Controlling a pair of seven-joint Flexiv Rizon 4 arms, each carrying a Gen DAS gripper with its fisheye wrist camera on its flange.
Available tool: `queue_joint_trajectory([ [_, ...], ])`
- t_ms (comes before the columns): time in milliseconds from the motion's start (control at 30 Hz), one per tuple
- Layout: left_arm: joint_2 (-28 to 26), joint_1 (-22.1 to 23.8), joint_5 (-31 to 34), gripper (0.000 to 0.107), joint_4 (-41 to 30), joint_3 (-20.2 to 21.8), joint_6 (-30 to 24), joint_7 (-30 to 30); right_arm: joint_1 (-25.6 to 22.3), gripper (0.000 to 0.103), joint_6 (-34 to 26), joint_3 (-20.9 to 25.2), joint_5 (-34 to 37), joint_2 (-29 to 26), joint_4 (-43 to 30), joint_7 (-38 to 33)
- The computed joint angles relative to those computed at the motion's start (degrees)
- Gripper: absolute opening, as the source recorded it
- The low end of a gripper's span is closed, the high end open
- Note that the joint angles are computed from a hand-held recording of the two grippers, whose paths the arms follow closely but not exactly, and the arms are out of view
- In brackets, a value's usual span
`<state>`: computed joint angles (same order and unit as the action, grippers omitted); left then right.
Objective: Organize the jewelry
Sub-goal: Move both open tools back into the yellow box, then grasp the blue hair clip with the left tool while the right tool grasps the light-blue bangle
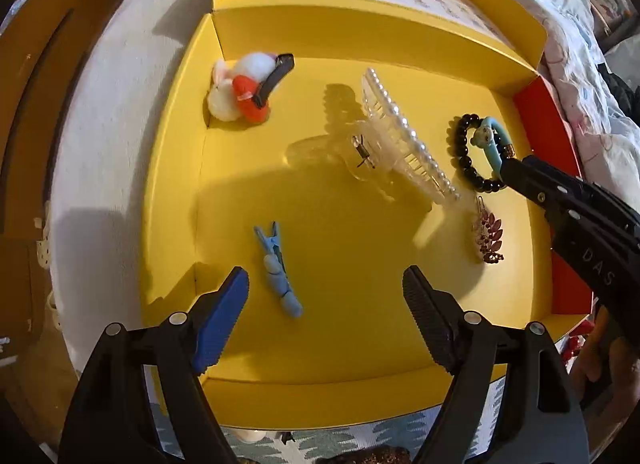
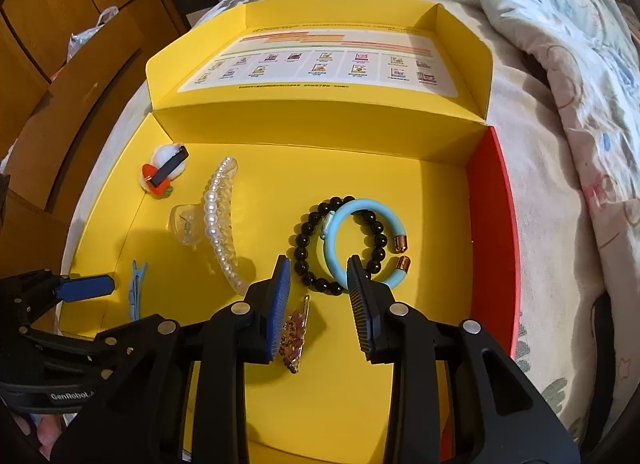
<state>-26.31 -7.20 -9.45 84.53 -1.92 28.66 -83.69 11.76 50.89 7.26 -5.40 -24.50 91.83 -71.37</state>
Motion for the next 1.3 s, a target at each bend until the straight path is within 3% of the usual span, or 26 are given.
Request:
queue_joint_trajectory([
  [533,-2.0,0.4,0.0,0.078,-1.0,-0.1,-1.9,0.9,1.9,0.031,-1.2,-1.6,-5.5,-2.5,-0.2,2.2],
  [633,-2.1,0.3,0.0,0.072,-0.7,-0.1,-1.6,1.1,1.8,0.029,-1.0,-1.6,-5.5,-2.5,-0.1,2.4],
  [733,-2.2,0.0,0.3,0.070,-0.4,0.0,-0.9,1.0,1.6,0.018,-0.7,-1.5,-5.2,-2.5,-0.1,2.6],
  [867,-2.2,-0.3,1.0,0.068,0.3,0.2,0.5,0.7,1.0,0.013,-0.8,-1.0,-4.0,-2.6,-0.2,2.2],
  [967,-2.5,-1.0,2.2,0.061,0.0,0.6,1.3,-0.3,1.0,0.011,-0.5,-1.1,-4.1,-2.4,0.1,2.1],
  [1033,-2.4,-1.5,3.9,0.044,-0.1,1.2,1.9,-1.2,1.1,0.010,-0.4,-1.1,-4.2,-2.3,0.3,2.2],
  [1167,-2.8,-1.3,4.4,0.038,-0.5,1.2,2.1,-1.5,1.3,0.010,-0.5,-1.2,-4.3,-2.2,0.3,2.4],
  [1300,-3.1,-1.1,4.3,0.021,-0.8,1.0,2.3,-1.5,0.7,0.010,-0.9,-0.7,-2.9,-2.2,-0.2,2.5],
])
